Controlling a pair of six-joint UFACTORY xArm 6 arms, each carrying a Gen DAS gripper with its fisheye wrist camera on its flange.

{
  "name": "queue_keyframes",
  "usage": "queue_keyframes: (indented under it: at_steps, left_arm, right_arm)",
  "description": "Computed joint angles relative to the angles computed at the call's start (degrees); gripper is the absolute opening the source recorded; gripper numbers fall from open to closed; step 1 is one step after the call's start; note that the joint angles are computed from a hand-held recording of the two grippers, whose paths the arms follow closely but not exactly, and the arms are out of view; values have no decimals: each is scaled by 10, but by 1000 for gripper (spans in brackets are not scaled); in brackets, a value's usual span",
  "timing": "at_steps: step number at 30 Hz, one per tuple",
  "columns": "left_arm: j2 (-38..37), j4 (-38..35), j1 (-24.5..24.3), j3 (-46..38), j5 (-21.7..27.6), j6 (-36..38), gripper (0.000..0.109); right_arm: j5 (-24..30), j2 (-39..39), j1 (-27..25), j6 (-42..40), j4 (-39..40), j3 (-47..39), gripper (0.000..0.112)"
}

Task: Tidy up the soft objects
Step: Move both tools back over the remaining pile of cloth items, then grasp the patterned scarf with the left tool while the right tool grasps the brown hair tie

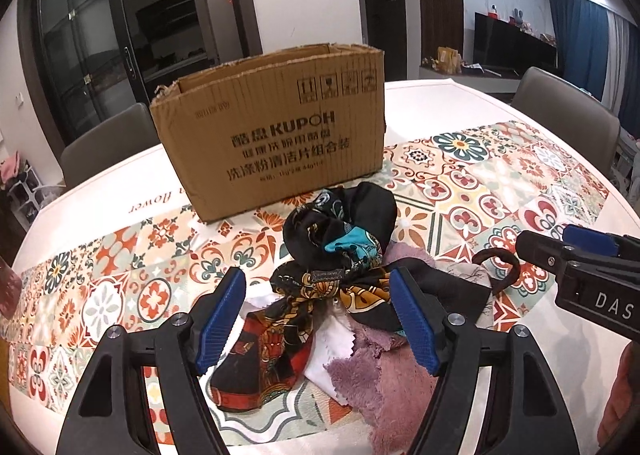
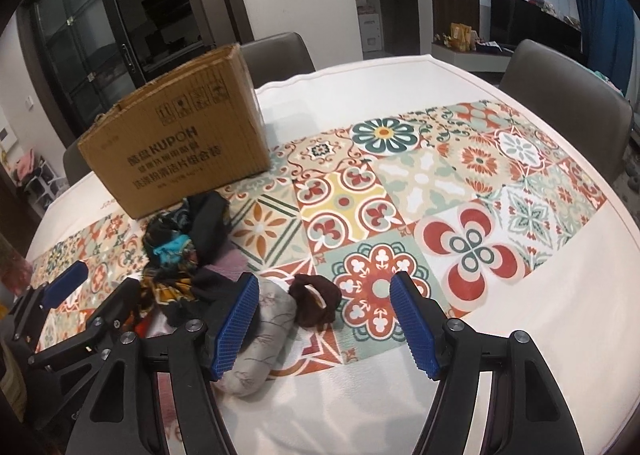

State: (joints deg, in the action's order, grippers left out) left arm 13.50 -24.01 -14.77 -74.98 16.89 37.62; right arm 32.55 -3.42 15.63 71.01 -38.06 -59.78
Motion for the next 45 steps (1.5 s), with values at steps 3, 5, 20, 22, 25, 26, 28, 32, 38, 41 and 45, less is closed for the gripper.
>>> queue_keyframes:
  at_steps: [3, 5, 20, 22, 25, 26, 28, 32, 38, 41, 45]
  left_arm:
    - [13, 10, 0, -7, -5, -16, 74]
    - [21, 20, 0, -12, -6, -29, 74]
    - [66, 13, -1, -42, 0, -40, 73]
    - [70, 8, -1, -45, 3, -37, 71]
    - [76, -3, -1, -53, 16, -32, 65]
    - [78, -6, -1, -56, 18, -32, 63]
    - [82, -14, 0, -60, 26, -29, 58]
    - [86, -23, 1, -64, 35, -31, 43]
    - [77, -25, -2, -49, 18, -29, 23]
    - [67, -36, -3, -40, 7, -21, 21]
    - [50, -49, -5, -28, -5, -14, 20]
  right_arm:
    - [-8, 8, -5, 6, 0, 3, 69]
    - [-9, 13, -6, 9, -4, 3, 68]
    - [-32, 56, -17, -1, 10, -5, 48]
    - [-38, 59, -18, -4, 13, -4, 44]
    - [-42, 64, -19, -10, 18, -5, 39]
    - [-43, 65, -19, -12, 20, -5, 38]
    - [-47, 67, -20, -17, 25, -5, 35]
    - [-55, 72, -21, -29, 32, -5, 26]
    - [-79, 73, -25, -39, 43, 2, 20]
    - [-87, 66, -26, -32, 35, 8, 16]
    - [-97, 57, -27, -31, 34, 14, 16]
